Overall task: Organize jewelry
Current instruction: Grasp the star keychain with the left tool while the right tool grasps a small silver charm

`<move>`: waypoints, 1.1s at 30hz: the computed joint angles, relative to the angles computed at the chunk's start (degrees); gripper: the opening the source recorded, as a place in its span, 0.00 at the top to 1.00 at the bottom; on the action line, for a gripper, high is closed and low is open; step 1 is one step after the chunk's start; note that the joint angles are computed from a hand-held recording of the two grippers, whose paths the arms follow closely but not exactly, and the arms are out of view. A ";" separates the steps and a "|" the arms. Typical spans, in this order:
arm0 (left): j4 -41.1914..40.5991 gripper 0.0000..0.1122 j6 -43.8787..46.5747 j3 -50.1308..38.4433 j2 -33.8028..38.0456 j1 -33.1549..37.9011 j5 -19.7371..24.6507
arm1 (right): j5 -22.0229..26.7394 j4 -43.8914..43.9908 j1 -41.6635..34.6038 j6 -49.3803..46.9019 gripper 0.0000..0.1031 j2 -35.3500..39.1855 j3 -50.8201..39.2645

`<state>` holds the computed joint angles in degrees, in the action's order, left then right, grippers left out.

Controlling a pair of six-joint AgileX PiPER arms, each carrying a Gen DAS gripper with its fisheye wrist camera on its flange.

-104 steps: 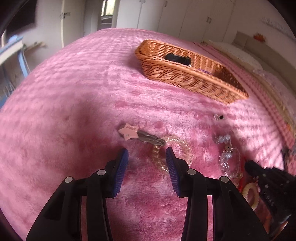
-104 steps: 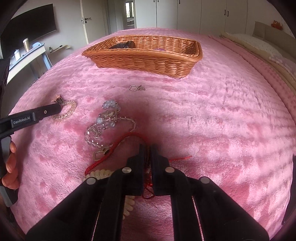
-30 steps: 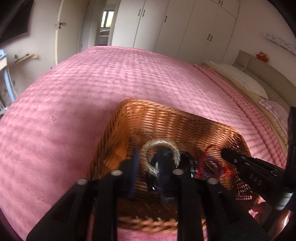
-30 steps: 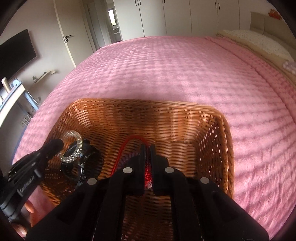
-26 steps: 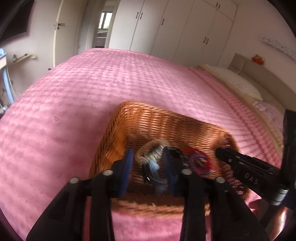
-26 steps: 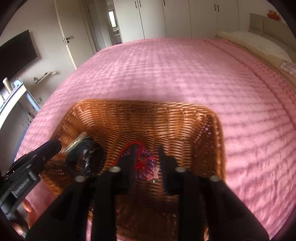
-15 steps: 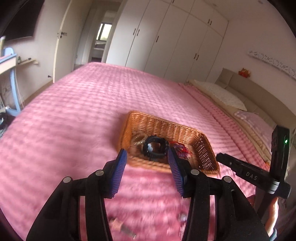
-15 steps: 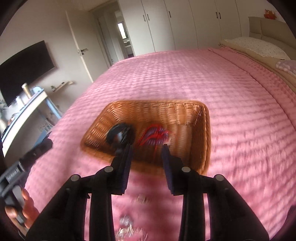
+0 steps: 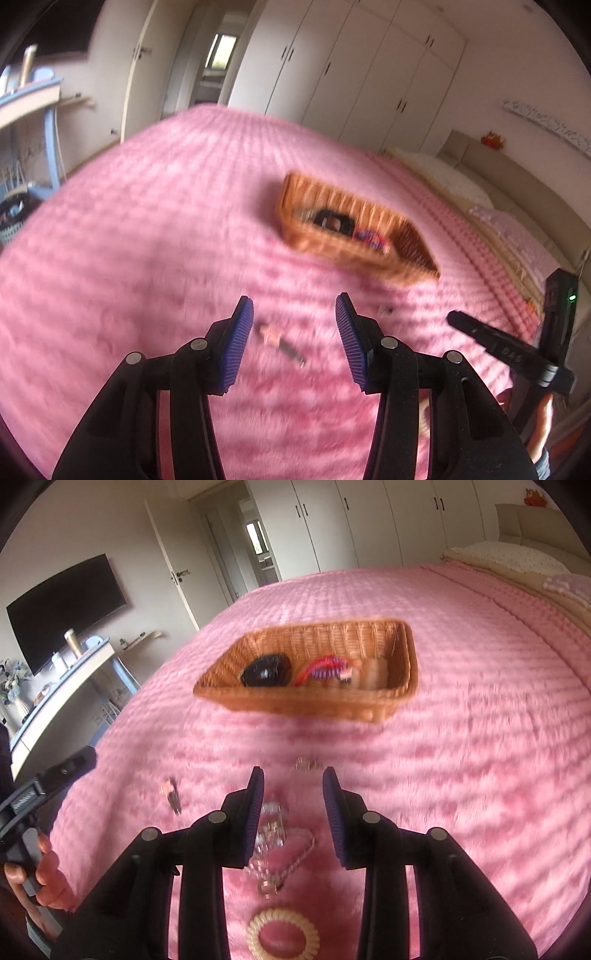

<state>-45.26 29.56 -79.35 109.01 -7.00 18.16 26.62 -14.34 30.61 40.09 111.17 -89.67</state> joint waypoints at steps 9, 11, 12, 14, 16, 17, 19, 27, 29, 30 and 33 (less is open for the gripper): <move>24.08 0.60 -25.27 -13.89 14.08 -2.72 8.49 | 0.80 -0.19 -1.57 -2.54 0.71 2.29 -0.75; 28.80 0.60 -28.34 -16.33 15.52 -3.72 9.70 | 2.30 4.75 -2.71 -8.68 0.71 4.41 -3.91; 32.20 0.60 -30.05 -18.47 16.52 -4.55 10.89 | 3.33 7.57 -3.33 -12.09 0.71 6.15 -6.22; 35.60 0.60 -30.78 -22.55 18.54 -5.38 13.28 | 5.20 10.42 -3.98 -15.16 0.71 9.19 -10.15; 36.61 0.60 -29.33 -27.05 20.98 -5.83 15.88 | 7.51 13.76 -4.50 -18.65 0.71 12.93 -15.11; 36.87 0.60 -27.81 -28.84 22.09 -6.06 16.52 | 8.58 14.38 -4.48 -19.59 0.71 14.33 -17.08; 36.02 0.59 -23.44 -30.85 23.26 -6.34 17.03 | 11.05 12.85 -3.91 -19.46 0.71 17.17 -21.40; 32.21 0.58 -14.08 -27.79 21.86 -6.67 15.26 | 20.41 15.76 -4.51 -24.13 0.71 27.27 -39.20; 30.84 0.58 -12.39 -24.59 20.11 -6.17 13.85 | 20.05 15.54 -3.93 -24.94 0.71 26.76 -38.14; 30.41 0.58 -11.80 -23.06 19.25 -5.84 13.33 | 19.18 17.07 -3.84 -26.52 0.71 25.88 -36.48; 31.64 0.58 -13.36 -21.01 18.08 -5.49 12.46 | 17.59 18.74 -3.02 -28.60 0.71 23.87 -32.65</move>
<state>-13.63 16.20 -100.36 127.10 -12.49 30.63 44.20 4.40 27.59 11.49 135.05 -122.32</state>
